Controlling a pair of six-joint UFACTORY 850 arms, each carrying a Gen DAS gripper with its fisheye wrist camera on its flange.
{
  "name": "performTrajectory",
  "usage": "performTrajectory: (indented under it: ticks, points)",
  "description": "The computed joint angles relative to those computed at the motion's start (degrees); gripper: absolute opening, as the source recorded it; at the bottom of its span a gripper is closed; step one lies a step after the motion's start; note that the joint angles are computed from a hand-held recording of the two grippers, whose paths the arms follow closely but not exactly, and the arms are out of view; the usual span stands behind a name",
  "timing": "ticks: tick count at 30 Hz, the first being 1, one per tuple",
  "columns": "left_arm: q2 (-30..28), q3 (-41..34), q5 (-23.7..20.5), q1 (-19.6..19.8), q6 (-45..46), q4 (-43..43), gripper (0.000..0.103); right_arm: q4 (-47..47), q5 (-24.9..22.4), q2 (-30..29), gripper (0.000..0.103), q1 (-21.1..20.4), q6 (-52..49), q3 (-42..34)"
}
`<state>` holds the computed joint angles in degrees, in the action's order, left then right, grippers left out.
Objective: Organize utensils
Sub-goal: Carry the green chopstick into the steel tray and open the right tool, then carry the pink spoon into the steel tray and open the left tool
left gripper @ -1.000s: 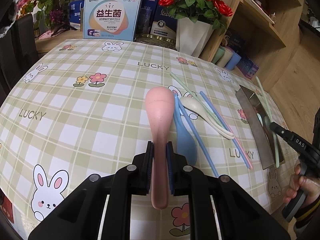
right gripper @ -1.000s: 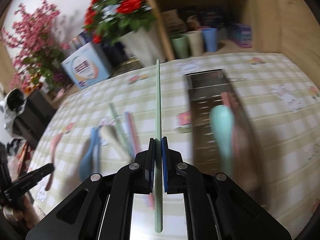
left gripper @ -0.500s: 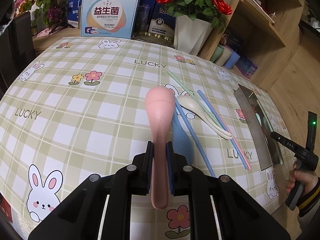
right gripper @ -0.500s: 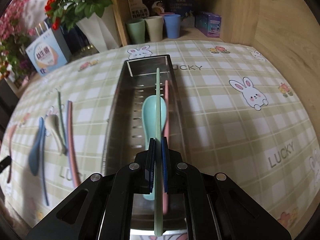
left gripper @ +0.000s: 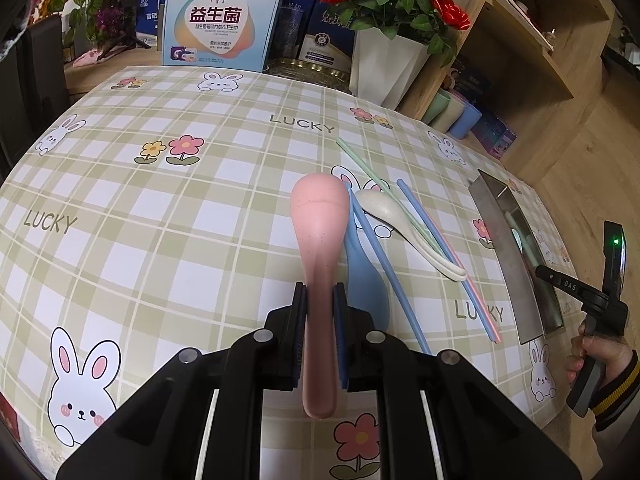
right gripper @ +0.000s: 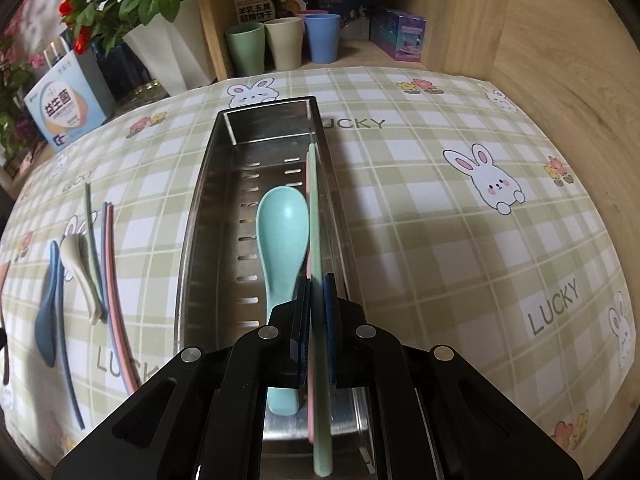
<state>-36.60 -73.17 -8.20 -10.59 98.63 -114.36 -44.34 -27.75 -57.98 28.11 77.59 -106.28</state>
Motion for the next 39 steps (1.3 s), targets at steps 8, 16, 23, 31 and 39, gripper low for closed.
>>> performTrajectory:
  ticks: [8, 16, 23, 31, 39]
  points:
    - [-0.27, -0.99, -0.53, 0.09, -10.64, 10.17, 0.013, -2.49, 2.03, 2.04, 0.008, -0.01, 3.99, 2.02]
    - [-0.92, -4.03, -1.83, -1.81, -23.94, 25.50, 0.013, -7.41, 4.23, 5.42, 0.012, 0.57, 9.40, 6.57]
    - [-4.13, -11.04, -6.48, -4.94, -43.49, 45.69, 0.013, -17.82, 5.94, 9.24, 0.057, 0.28, 19.98, 11.97]
    - [-11.71, -24.85, -15.83, -9.68, -59.67, 59.40, 0.013, -22.84, 9.12, 11.96, 0.060, -2.04, 27.51, 16.57]
    - [-22.04, -41.62, -25.98, -12.94, -75.98, 68.19, 0.013, -33.08, 10.95, 14.56, 0.060, -4.01, 39.94, 21.20]
